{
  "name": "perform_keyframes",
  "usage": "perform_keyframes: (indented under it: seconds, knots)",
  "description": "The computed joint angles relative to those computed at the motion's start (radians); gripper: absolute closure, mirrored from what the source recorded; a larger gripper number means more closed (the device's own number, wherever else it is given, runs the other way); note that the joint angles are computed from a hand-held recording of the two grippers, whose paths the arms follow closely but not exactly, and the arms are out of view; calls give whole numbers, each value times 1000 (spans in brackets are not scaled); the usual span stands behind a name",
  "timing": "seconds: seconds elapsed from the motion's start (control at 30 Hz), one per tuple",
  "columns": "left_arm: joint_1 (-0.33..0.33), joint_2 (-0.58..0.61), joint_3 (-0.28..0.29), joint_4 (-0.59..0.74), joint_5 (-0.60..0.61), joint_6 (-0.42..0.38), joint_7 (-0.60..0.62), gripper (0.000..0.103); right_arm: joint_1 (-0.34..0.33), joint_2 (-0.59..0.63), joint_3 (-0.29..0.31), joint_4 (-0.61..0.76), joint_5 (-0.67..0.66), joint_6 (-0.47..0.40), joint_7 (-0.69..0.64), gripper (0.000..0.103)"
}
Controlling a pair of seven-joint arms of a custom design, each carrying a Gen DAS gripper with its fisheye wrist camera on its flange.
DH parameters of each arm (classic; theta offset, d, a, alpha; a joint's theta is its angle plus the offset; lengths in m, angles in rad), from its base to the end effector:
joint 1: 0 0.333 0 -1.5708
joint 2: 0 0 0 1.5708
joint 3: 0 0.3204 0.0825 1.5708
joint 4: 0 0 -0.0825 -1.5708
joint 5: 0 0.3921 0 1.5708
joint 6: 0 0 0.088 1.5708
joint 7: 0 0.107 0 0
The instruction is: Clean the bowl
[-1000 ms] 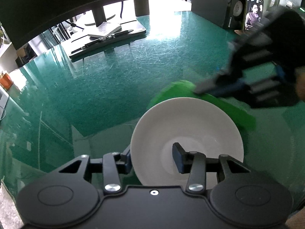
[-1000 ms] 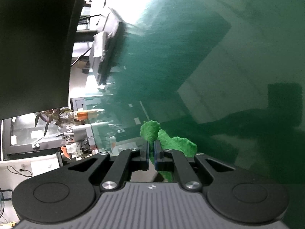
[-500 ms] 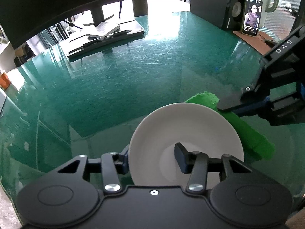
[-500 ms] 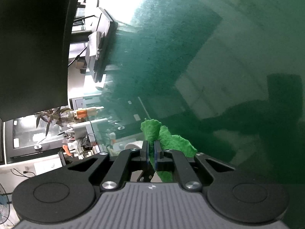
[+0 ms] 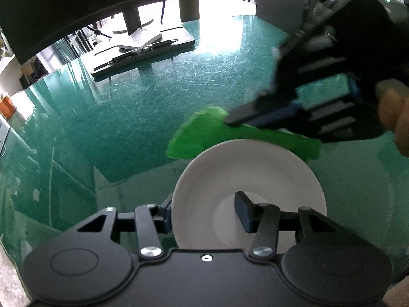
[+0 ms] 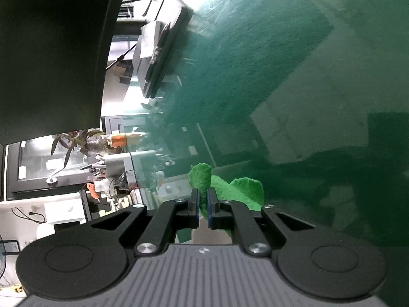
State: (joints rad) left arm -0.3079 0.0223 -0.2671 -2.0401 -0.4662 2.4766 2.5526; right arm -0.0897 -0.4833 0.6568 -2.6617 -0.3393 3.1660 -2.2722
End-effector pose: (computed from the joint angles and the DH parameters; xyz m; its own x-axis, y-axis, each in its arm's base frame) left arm 0.5028 -0.3230 0.4767 -0.9421 -0.3317 -0.0488 -0.2606 0.8162 -0.5157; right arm 0.3528 0.2748 0.4561 -0.6164 -0.0071 -0.7874 -0.1878 0.9724 0.1383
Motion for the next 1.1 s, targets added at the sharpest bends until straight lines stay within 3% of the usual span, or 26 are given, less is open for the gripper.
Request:
perform_keyframes:
  seconds: [0.1, 0.2, 0.3, 0.5, 0.57, 0.63, 0.8, 0.87, 1.1]
  knots:
    - [0, 0, 1, 0, -6, -2, 5, 54, 106, -39, -63, -36, 32, -57, 16, 97]
    - [1, -1, 1, -1, -11, -2, 10, 54, 137, -58, -75, -48, 30, -77, 45, 97]
    - [0, -3, 1, -3, -11, 0, 10, 54, 116, -27, -74, -26, -5, -71, 46, 97]
    - [1, -4, 2, -3, -7, -5, 0, 54, 12, 69, -43, 43, -90, -1, 8, 97]
    - [1, -3, 2, -1, -6, -8, -4, 53, 14, 77, -47, 50, -88, 0, -12, 97]
    - [1, -5, 2, -3, -5, -7, -2, 52, 42, 61, -64, 35, -70, -7, -16, 97]
    - [1, -4, 2, -2, -8, -12, 2, 50, 186, -11, -136, -34, 4, -68, 5, 97]
    - [1, -4, 2, -2, -9, -12, 3, 50, 207, -37, -134, -53, 20, -78, 33, 97]
    - [1, -4, 2, -1, -7, -17, 1, 50, 115, 23, -98, 0, -46, -43, 22, 95]
